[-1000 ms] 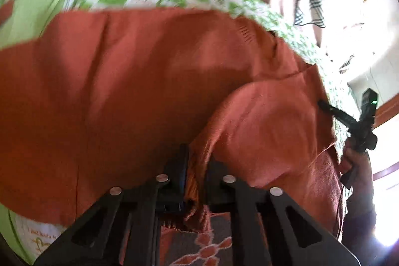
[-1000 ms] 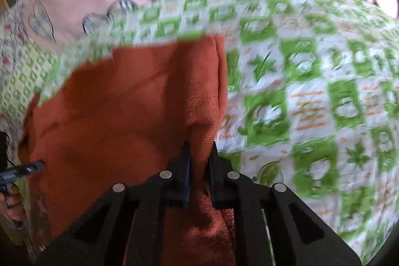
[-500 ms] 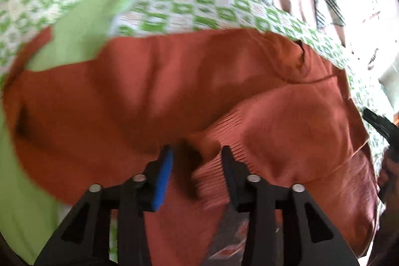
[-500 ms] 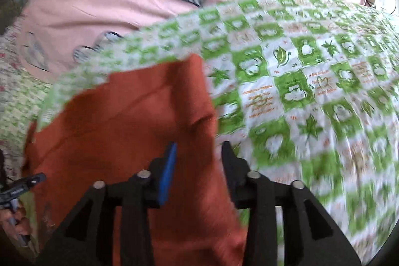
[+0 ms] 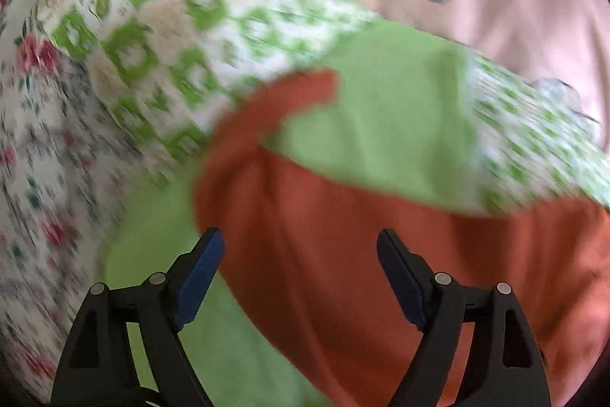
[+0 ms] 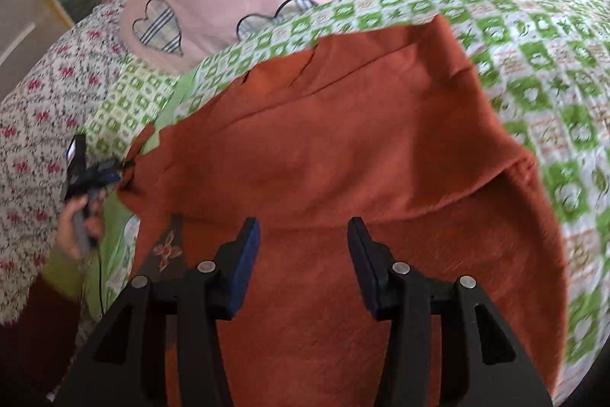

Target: Fold small clothes

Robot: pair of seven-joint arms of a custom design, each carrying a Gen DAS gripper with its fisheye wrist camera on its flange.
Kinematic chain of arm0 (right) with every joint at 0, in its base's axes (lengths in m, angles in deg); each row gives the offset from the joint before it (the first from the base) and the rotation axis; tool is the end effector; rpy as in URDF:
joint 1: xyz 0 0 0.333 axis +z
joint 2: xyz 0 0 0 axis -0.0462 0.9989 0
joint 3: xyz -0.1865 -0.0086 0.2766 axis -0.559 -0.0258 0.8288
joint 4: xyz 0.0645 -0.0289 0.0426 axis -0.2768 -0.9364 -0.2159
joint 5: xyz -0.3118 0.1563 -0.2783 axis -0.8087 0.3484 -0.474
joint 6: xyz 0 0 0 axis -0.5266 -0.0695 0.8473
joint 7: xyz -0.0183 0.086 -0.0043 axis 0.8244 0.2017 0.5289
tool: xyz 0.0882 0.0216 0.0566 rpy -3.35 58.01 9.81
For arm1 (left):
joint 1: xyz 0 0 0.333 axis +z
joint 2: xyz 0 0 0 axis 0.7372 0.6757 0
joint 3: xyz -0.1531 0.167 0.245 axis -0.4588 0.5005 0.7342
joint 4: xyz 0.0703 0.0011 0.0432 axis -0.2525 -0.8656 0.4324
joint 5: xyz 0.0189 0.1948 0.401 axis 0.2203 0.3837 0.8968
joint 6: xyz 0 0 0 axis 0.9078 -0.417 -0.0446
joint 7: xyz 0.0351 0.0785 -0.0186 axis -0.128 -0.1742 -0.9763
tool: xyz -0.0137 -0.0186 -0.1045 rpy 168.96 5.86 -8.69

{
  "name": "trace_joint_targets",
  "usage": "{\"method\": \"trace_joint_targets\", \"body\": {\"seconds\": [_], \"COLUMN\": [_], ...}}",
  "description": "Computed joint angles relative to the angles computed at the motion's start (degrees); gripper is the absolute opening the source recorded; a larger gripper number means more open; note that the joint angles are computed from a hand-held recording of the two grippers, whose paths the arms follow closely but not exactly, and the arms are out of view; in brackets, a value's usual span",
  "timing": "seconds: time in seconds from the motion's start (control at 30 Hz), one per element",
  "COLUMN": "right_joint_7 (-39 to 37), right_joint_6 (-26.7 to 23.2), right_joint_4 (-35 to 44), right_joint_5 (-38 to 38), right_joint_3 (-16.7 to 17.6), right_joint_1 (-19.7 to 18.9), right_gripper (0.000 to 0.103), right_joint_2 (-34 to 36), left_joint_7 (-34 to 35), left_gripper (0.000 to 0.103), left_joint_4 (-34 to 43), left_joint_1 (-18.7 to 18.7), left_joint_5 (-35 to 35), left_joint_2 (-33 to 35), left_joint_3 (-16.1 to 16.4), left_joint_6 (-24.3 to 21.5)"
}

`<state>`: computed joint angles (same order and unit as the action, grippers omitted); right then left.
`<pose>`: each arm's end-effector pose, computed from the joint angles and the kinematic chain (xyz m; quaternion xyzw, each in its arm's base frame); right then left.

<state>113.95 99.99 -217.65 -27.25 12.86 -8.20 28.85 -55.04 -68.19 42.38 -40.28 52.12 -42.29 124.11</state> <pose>0.5480 -0.1329 0.3986 -0.6931 0.5956 -0.0129 0.4058 0.6725 -0.0871 0.4374 -0.8410 0.4332 -0.1269 0.2982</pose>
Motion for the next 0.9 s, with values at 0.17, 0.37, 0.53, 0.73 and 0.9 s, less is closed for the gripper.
{"method": "trace_joint_targets", "body": {"seconds": [0.17,0.37,0.53,0.73,0.9], "right_joint_7": [1.32,2.69,2.2,1.51,1.61], "right_joint_6": [-0.89,-1.18,-1.76,-2.57,-2.07], "right_joint_4": [-1.09,-1.98,-2.57,-4.5,-5.57], "right_joint_5": [-2.29,-3.23,-2.58,-0.52,-0.44], "right_joint_3": [0.11,-0.19,-0.38,-1.11,-2.32], "right_joint_1": [0.13,0.07,-0.01,0.05,-0.5], "right_gripper": [0.049,0.049,0.049,0.049,0.049], "right_joint_2": [-0.6,-0.61,-1.0,-3.13,-4.85], "left_joint_7": [6.15,11.11,11.49,17.89,37.26], "left_gripper": [0.083,0.014,0.01,0.01,0.01], "left_joint_4": [11.36,12.95,3.37,-3.69,-0.56], "left_joint_1": [1.51,2.74,2.59,0.61,1.17], "left_joint_5": [-1.92,-6.96,-6.54,-12.27,-31.84], "left_joint_2": [9.38,12.02,3.63,-3.04,1.31], "left_joint_3": [2.66,5.02,4.89,-0.1,-10.65], "left_joint_6": [-6.59,-0.2,16.39,34.2,40.27]}}
